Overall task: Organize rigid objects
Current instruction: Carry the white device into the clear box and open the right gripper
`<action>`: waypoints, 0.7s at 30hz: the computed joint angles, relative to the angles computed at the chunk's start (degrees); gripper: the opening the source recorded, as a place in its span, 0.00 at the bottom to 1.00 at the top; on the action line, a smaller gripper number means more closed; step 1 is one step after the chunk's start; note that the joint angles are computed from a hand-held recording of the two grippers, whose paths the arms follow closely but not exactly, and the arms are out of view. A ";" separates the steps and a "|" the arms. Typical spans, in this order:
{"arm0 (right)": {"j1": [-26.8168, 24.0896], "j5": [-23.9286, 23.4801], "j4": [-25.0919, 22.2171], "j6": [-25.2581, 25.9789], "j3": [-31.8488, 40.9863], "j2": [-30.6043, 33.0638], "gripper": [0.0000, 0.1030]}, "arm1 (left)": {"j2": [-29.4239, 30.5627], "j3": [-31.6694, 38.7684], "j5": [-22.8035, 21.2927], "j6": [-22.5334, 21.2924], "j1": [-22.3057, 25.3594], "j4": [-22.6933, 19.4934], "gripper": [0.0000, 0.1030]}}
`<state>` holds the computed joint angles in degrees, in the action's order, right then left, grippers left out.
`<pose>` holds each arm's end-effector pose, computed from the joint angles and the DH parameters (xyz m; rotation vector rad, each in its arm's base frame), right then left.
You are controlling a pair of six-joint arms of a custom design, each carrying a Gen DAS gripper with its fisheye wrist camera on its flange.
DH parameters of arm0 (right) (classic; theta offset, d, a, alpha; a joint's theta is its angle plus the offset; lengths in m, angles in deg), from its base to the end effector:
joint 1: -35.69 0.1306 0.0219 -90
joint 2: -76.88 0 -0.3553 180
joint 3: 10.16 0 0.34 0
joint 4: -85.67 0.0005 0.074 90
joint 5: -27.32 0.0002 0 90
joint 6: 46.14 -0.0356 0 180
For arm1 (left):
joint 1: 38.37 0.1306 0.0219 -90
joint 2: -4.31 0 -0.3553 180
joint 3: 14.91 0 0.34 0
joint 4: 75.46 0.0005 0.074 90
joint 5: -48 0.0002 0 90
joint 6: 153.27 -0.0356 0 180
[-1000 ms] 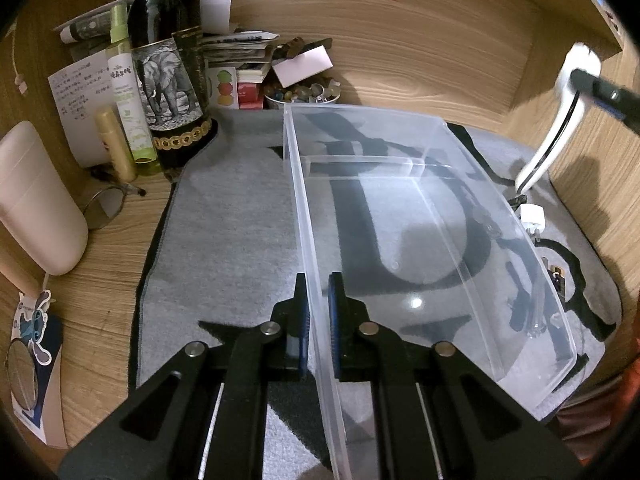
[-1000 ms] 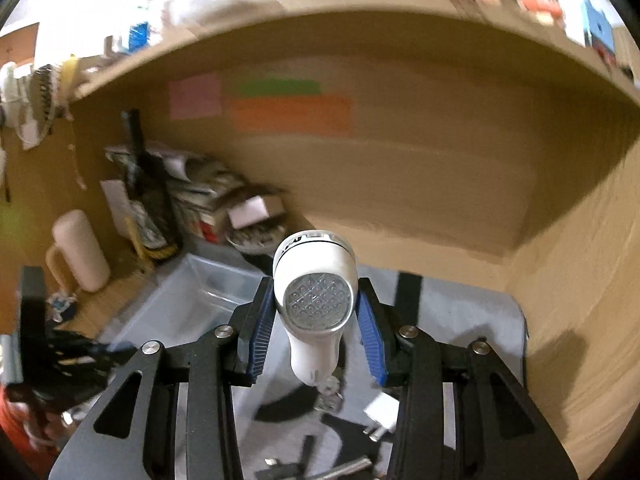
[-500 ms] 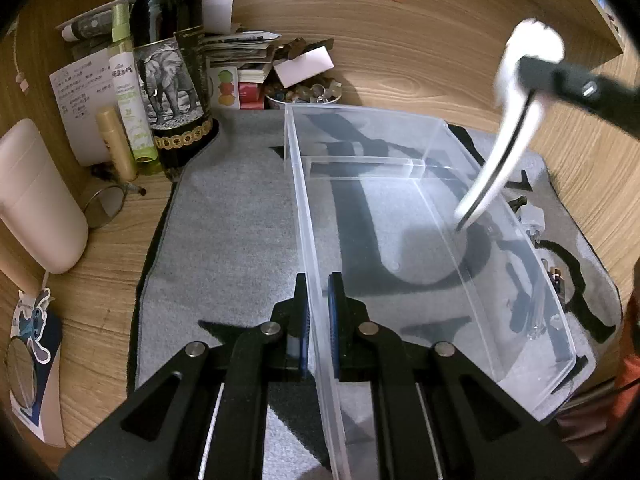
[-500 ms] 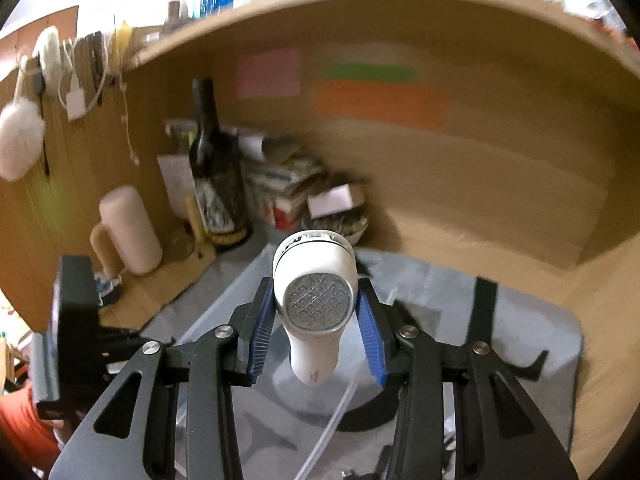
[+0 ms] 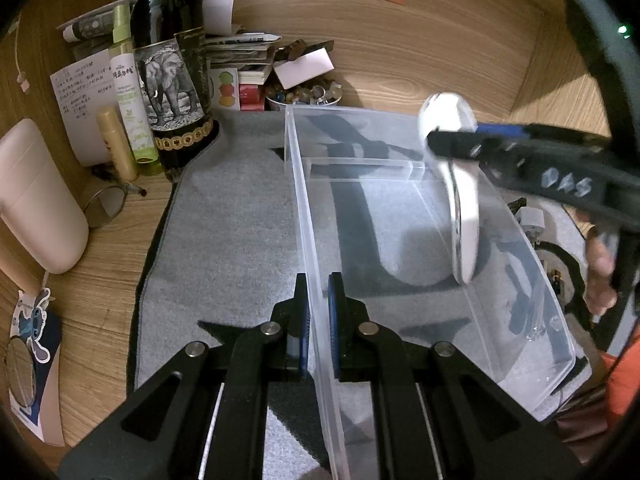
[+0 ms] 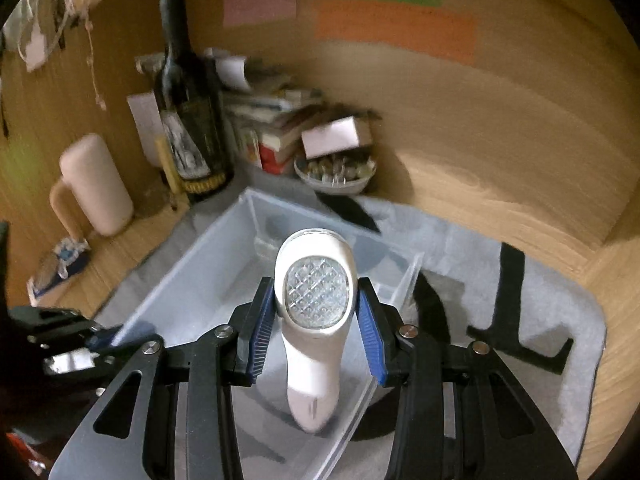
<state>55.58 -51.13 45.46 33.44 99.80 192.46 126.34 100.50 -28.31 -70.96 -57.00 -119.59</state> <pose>0.5568 0.1933 0.3395 -0.0978 2.3481 0.0199 0.5815 -0.2054 0.3084 0.6617 2.3681 -0.3770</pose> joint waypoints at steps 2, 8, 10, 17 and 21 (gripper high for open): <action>-0.42 -1.29 -1.36 0.17 1.32 1.23 0.36 | -0.05 -0.09 0.09 0.10 0.00 0.08 0.08; -0.61 -2.99 -5.45 0.59 5.18 4.33 0.36 | 0.03 0.01 0.21 -0.18 0.07 0.03 0.08; -0.55 -3.56 -7.18 0.66 6.59 5.31 0.36 | 0.02 -0.04 0.25 -0.26 0.09 0.10 0.08; 0.10 -2.99 -11.22 1.60 9.31 7.22 0.36 | -0.03 -0.18 0.21 -0.26 0.07 0.19 0.08; 0.58 -2.43 -9.93 2.09 8.01 6.24 0.36 | 0.02 -0.13 0.16 -0.12 0.03 0.12 0.08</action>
